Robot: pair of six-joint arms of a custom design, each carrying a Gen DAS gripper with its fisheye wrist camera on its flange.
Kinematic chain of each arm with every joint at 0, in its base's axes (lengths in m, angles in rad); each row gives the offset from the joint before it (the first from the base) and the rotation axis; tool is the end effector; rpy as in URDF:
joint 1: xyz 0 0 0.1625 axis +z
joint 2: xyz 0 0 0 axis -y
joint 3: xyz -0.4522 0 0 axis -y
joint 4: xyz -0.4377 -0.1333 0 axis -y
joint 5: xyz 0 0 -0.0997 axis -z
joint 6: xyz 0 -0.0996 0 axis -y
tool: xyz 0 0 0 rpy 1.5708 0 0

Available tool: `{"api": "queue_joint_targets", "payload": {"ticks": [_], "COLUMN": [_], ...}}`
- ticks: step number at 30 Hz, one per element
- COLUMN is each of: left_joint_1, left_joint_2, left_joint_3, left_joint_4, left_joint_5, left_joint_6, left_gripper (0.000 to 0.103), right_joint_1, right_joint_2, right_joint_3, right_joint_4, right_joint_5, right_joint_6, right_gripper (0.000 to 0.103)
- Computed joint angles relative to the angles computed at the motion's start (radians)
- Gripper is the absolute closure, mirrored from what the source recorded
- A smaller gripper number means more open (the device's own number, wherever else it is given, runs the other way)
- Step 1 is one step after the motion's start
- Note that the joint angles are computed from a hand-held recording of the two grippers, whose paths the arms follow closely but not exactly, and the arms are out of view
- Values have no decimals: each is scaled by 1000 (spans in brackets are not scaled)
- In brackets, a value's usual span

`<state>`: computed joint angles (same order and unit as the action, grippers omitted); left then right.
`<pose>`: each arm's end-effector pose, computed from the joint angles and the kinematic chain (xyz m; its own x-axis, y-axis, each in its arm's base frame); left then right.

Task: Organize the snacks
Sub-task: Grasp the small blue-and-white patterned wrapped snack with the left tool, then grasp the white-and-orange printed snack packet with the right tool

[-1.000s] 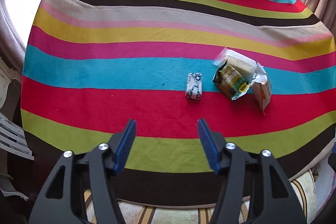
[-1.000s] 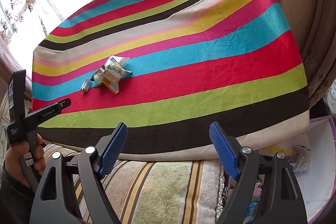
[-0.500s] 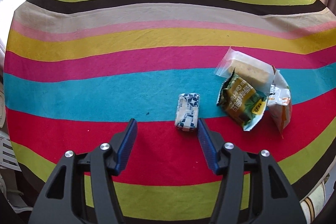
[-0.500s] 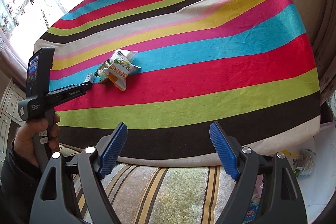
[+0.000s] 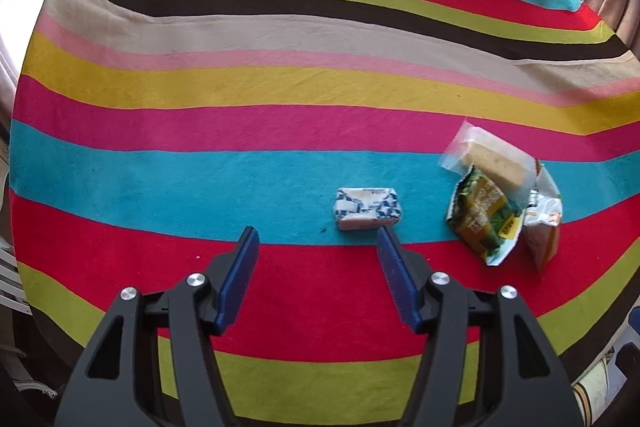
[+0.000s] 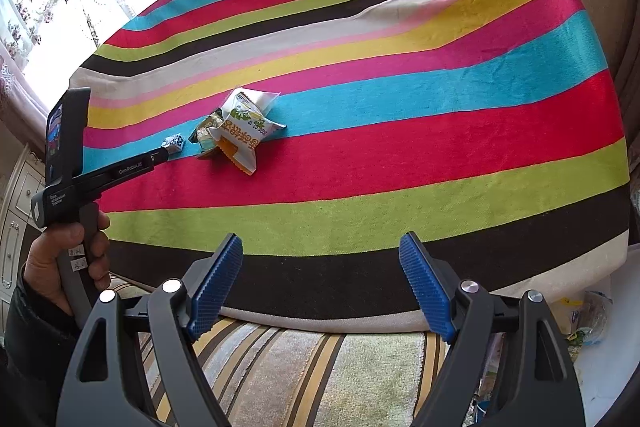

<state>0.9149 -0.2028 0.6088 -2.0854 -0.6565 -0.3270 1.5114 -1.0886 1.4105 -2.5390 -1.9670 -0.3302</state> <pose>-0.4117 -0.8829 0.0311 -0.7024 0.0350 -0.7109 0.4020 0.8438 -0.3556 0.0496 -0.7641 0.4114 -0.8735 0.0129 0.4867 -0.2493 0.8468 -0.4698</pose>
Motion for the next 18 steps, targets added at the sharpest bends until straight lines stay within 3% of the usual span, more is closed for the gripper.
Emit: {"api": "queue_joint_targets", "payload": {"ticks": [9,11,16,18], "left_joint_1": [8,11,12,12], "left_joint_2": [112,137,157,148], "left_joint_3": [-202,-248,-273,-251], "left_joint_4": [82,122,106,85], "left_joint_5": [-21,-22,-22,-21], "left_joint_6": [30,23,63,71], "left_gripper": [38,51,67,67], "right_joint_1": [7,8,16,16], "right_joint_2": [41,55,99,117], "right_joint_3": [-45,-62,-107,-128], "right_joint_4": [-6,-7,-20,-19], "right_joint_5": [36,49,68,79], "right_joint_6": [19,33,55,74], "right_gripper": [24,24,24,24]}}
